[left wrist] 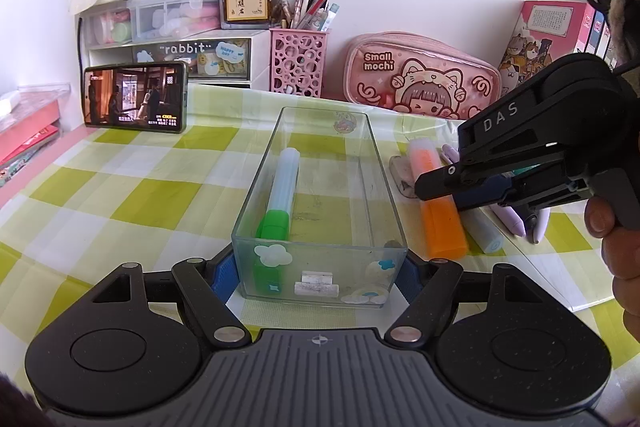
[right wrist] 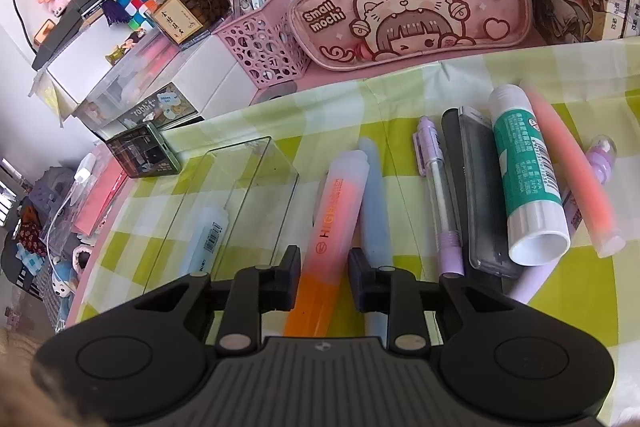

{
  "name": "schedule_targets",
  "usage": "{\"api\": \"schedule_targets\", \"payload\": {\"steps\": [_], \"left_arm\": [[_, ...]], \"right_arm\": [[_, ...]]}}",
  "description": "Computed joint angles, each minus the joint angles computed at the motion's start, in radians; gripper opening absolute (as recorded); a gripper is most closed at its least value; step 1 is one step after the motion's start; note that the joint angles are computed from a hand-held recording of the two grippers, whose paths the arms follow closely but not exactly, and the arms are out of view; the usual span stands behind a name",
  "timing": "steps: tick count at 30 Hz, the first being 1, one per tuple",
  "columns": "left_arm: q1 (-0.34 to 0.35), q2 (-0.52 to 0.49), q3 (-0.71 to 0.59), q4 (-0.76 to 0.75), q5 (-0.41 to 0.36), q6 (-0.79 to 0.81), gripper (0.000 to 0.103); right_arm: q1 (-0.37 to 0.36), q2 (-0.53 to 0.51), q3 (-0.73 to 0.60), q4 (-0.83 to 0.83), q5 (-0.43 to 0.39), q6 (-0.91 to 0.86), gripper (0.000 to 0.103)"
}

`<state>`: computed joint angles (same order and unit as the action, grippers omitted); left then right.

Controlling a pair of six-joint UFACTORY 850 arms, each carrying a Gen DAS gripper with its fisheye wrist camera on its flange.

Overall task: Organize stationery
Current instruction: 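Move the right gripper back and grasp the orange highlighter, then lower the orange highlighter into the clear box beside the green one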

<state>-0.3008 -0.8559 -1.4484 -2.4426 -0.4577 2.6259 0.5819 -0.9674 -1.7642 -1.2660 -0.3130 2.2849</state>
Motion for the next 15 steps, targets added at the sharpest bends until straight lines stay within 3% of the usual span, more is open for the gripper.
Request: {"api": "schedule_targets", "payload": {"steps": [3,15], "left_arm": [[0.0,0.0,0.0,-0.001,0.0,0.001,0.074],[0.0,0.0,0.0,-0.002,0.0,0.002,0.074]], "right_arm": [[0.006,0.009,0.007,-0.051,-0.018,0.044,0.013],[0.024,0.039,0.025,-0.192,-0.069,0.213,0.012]]}}
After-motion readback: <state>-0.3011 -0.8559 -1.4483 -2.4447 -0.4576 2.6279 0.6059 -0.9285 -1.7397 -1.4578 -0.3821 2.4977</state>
